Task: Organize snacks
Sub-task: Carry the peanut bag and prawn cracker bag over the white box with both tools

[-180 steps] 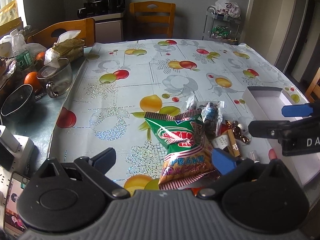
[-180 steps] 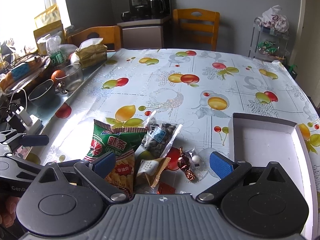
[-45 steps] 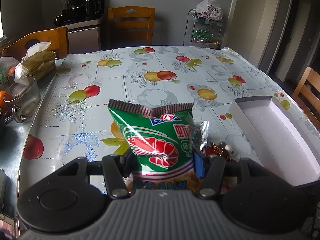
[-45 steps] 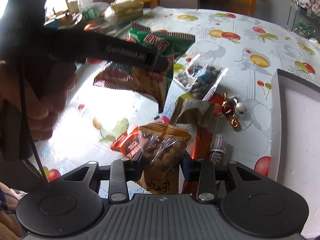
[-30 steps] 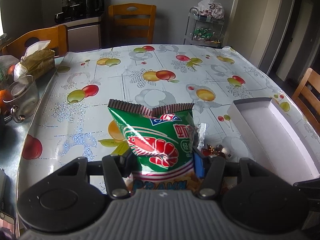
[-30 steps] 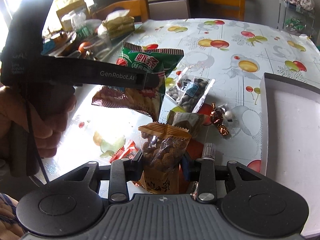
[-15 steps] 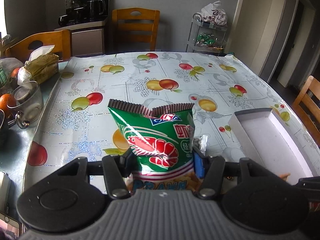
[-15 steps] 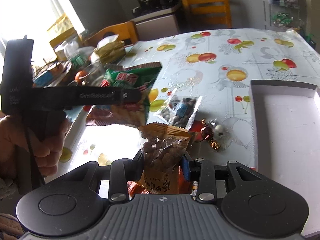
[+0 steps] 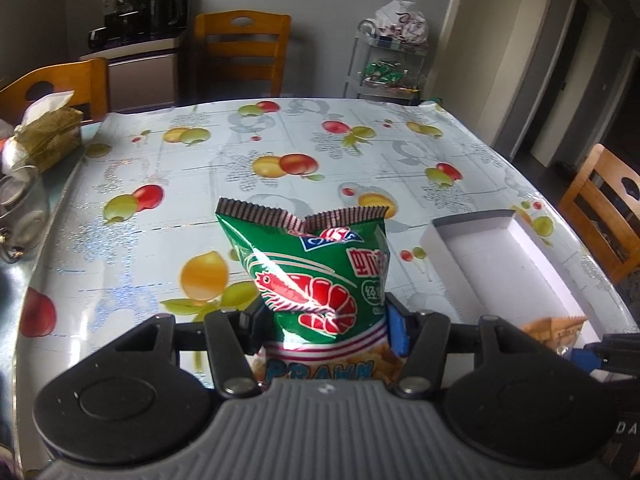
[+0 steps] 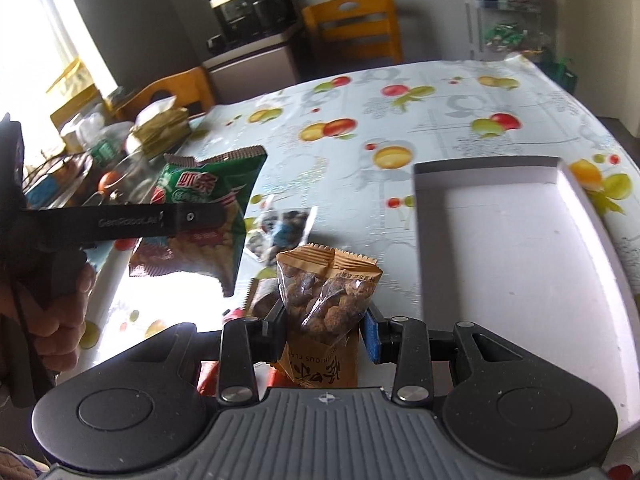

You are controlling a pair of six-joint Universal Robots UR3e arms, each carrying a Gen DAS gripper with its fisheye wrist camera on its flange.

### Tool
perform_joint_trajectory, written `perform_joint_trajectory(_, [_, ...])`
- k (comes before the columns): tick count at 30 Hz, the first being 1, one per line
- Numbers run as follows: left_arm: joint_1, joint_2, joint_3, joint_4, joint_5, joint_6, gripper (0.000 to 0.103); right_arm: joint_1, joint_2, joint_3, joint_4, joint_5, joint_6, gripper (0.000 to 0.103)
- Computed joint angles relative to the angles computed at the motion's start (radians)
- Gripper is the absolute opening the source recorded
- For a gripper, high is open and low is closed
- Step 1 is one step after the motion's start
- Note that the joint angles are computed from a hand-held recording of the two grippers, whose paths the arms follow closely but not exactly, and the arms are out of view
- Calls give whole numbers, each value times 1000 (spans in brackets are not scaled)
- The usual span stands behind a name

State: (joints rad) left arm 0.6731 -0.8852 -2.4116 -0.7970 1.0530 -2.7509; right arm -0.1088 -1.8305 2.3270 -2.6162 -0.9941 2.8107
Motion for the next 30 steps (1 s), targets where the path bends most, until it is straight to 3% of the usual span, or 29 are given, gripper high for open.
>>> perform_joint_trajectory(14, [-339,-259,80,253,128,-180,55,-195,-161,76,124,32,-79,38])
perform_joint_trajectory(30, [-687,-561,226,429,230,-288,56,-428,-254,115,235,28,-185,38])
